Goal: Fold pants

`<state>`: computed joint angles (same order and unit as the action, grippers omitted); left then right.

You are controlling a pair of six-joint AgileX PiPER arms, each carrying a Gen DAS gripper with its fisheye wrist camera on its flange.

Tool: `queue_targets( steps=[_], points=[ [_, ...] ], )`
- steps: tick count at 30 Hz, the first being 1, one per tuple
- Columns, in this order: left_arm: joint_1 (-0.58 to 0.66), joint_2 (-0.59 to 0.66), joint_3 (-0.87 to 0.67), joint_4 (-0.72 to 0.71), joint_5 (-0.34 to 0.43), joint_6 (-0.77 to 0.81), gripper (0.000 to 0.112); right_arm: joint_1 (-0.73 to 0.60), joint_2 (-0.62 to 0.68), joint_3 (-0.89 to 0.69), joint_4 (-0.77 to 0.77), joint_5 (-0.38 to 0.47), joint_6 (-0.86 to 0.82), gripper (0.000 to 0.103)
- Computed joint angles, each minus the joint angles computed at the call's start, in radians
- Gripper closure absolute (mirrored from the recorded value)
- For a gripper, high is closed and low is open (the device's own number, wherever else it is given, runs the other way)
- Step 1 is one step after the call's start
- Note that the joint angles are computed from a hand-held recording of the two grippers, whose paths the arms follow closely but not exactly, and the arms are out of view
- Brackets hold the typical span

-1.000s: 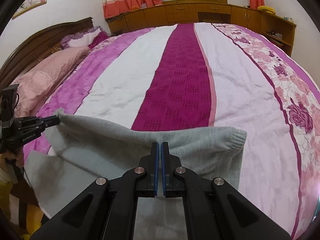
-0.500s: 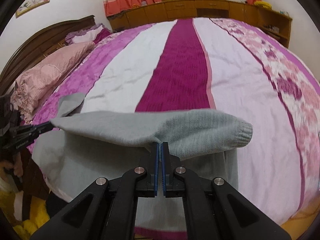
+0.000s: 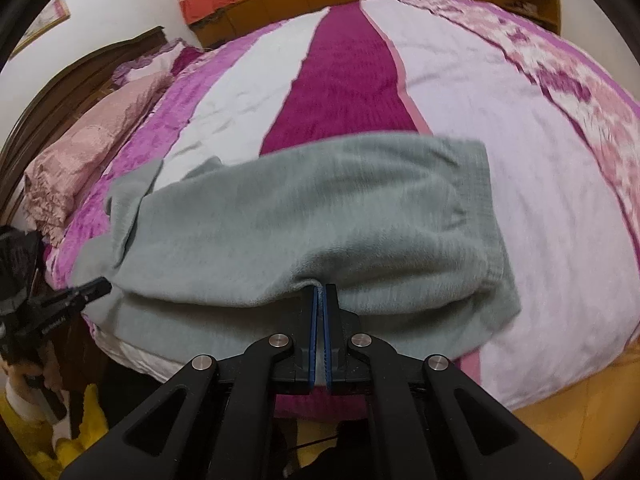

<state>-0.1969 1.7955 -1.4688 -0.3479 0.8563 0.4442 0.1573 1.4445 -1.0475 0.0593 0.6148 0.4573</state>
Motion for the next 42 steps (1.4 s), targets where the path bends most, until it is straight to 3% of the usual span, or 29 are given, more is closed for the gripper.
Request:
queue_targets(
  steps=[7,11,16,23,27,31,42],
  points=[
    [0.002,0.020,0.019,0.009,0.012,-0.041,0.110,-0.012,0.046,0.050,0.033,-0.025,0.066,0.100],
    [0.010,0.036,-0.018,-0.024,0.062,-0.048,0.098,-0.031,0.024,0.139,0.117,-0.138,0.065,0.098],
    [0.035,0.052,-0.054,-0.113,0.119,-0.052,0.092,-0.045,-0.026,0.190,0.222,-0.165,0.020,0.082],
    [0.050,0.093,-0.121,-0.166,0.148,-0.102,0.088,-0.025,-0.153,0.232,-0.035,-0.145,0.373,0.066],
    [0.051,0.124,-0.163,-0.175,0.165,-0.133,0.088,-0.125,-0.155,0.263,0.120,-0.193,0.288,0.064],
    [0.058,0.133,-0.187,-0.191,0.179,-0.151,0.088,-0.208,-0.128,0.296,0.433,-0.244,0.046,0.064],
    [0.078,0.106,-0.195,-0.241,0.231,-0.181,0.084,-0.226,-0.103,0.297,0.518,-0.257,-0.041,0.064]
  ],
)
